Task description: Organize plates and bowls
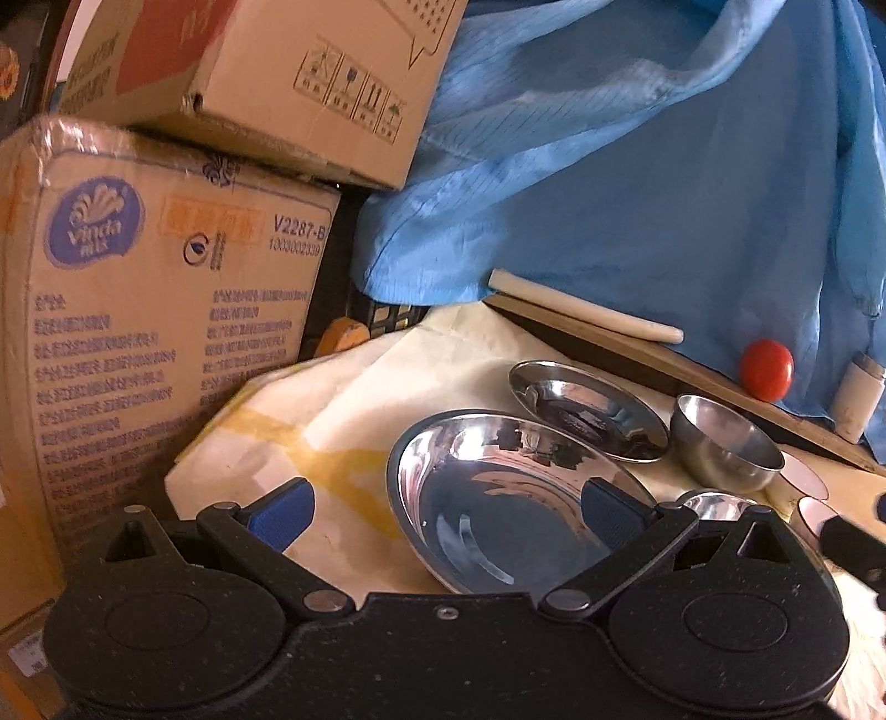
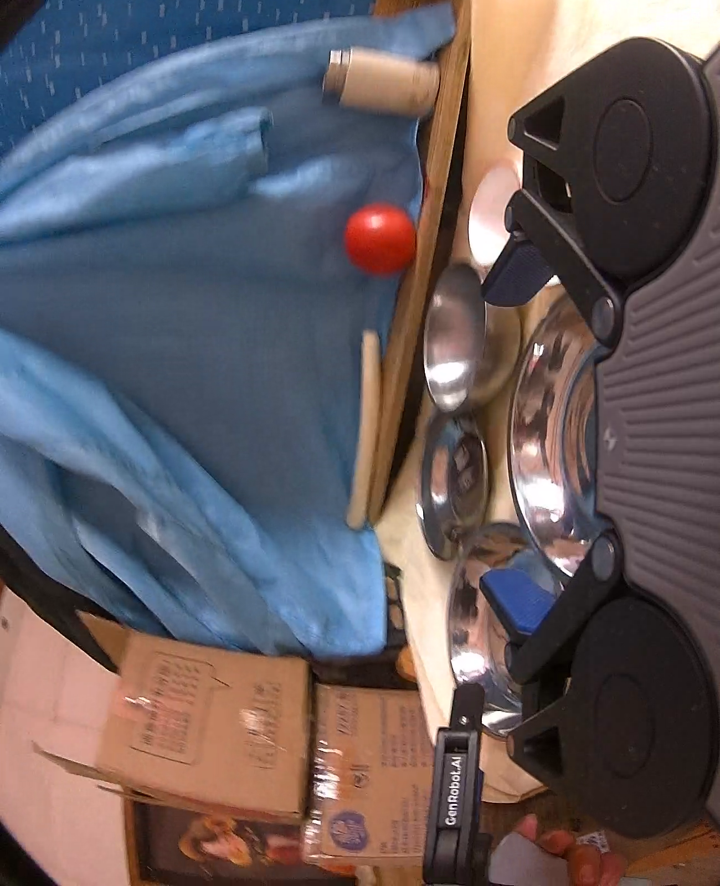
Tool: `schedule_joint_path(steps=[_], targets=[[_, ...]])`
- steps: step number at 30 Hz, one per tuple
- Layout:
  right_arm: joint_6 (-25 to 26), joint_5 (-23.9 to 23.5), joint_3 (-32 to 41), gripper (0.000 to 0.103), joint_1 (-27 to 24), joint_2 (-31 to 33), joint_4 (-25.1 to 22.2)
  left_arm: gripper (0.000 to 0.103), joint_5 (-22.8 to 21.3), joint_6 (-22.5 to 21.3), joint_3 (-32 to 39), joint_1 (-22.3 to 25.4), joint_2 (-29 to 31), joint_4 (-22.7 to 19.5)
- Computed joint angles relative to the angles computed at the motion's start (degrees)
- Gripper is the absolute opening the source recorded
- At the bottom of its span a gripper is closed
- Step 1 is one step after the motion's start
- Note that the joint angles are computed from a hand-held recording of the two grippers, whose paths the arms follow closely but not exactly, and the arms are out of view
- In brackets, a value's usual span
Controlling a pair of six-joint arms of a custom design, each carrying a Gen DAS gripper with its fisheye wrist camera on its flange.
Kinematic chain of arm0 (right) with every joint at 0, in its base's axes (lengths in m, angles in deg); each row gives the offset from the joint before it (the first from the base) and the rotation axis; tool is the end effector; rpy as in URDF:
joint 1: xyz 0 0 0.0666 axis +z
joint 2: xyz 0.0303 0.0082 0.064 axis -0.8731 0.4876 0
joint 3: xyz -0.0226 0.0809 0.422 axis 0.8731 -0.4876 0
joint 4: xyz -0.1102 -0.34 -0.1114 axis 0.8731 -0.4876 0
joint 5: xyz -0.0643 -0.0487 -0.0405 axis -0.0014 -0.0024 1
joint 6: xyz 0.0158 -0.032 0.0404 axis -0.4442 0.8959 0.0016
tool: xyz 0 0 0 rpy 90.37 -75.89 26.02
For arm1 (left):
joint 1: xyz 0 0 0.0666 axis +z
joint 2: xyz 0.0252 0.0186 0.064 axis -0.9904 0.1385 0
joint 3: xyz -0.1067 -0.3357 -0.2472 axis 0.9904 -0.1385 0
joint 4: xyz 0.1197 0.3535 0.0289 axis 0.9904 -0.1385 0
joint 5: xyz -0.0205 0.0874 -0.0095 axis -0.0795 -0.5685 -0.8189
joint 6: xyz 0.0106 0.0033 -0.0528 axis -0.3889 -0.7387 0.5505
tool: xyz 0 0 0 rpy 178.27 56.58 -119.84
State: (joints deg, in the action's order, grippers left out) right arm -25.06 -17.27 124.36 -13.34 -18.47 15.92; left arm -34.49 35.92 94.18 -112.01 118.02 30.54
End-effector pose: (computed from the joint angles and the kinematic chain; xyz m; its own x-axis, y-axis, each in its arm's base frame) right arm 0.2778 0.2696 0.3899 -0.2742 -0.0809 -0.9583 -0.1387 0.9894 -0.0439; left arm 0.3594 -0.1949 0.3801 -0.4721 -0.1664 -0.8657 0.0544 0.9746 -0.2171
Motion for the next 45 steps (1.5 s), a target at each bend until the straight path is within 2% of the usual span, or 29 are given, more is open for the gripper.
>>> schedule_joint_path(steps=[6,11,13,17,22,24,27,29,33,35,39,40,43,45], targets=[[0.0,-7.2,5.2,0.103,-3.5,3.8,-5.2,0.102,5.1,1.4,-1.2,1.5,0.3,3.0],[0.5,-13.7,9.7,0.103,-6.5,6.7,-10.4,0.100,7.0,2.2,-1.6,2.2,0.5,4.0],[1.1,-16.5,11.4,0.103,-7.6,7.9,-11.9,0.097,7.6,2.7,-1.8,2.4,0.6,4.3],[1.8,-21.6,14.9,0.101,-9.4,10.6,-14.8,0.086,9.4,3.1,-1.9,2.8,1.1,4.5],[0.5,-25.8,18.3,0.085,-11.4,13.4,-17.7,0.069,11.0,4.6,-1.7,3.2,1.8,4.0],[0.8,-26.6,19.3,0.081,-11.7,14.5,-18.2,0.061,10.2,5.3,-1.9,3.2,1.8,4.5],[1.3,-27.4,21.1,0.072,-11.9,16.2,-19.8,0.052,8.5,5.9,-2.1,2.9,1.8,4.5],[1.3,-27.7,22.3,0.063,-11.8,17.2,-20.9,0.047,7.5,6.5,-2.1,2.8,1.9,4.4],[1.5,-27.7,23.8,0.055,-11.6,18.7,-23.0,0.039,6.8,7.3,-2.0,3.0,2.1,4.1],[1.2,-27.9,24.5,0.045,-11.6,19.2,-24.0,0.033,6.6,7.5,-2.0,3.1,2.2,4.3],[0.0,-27.6,25.5,0.036,-11.5,20.0,-25.8,0.021,6.4,8.8,-3.1,3.4,1.9,6.2],[-0.1,-27.4,25.5,0.029,-11.5,20.0,-25.8,0.018,6.2,9.3,-3.4,3.5,1.8,6.7],[-0.7,-27.0,25.7,0.016,-11.3,20.3,-26.2,0.016,6.7,10.4,-4.0,3.8,1.8,7.8],[-1.7,-26.7,26.0,0.016,-11.2,20.4,-26.4,0.015,6.3,10.2,-4.1,3.6,1.8,8.2]])
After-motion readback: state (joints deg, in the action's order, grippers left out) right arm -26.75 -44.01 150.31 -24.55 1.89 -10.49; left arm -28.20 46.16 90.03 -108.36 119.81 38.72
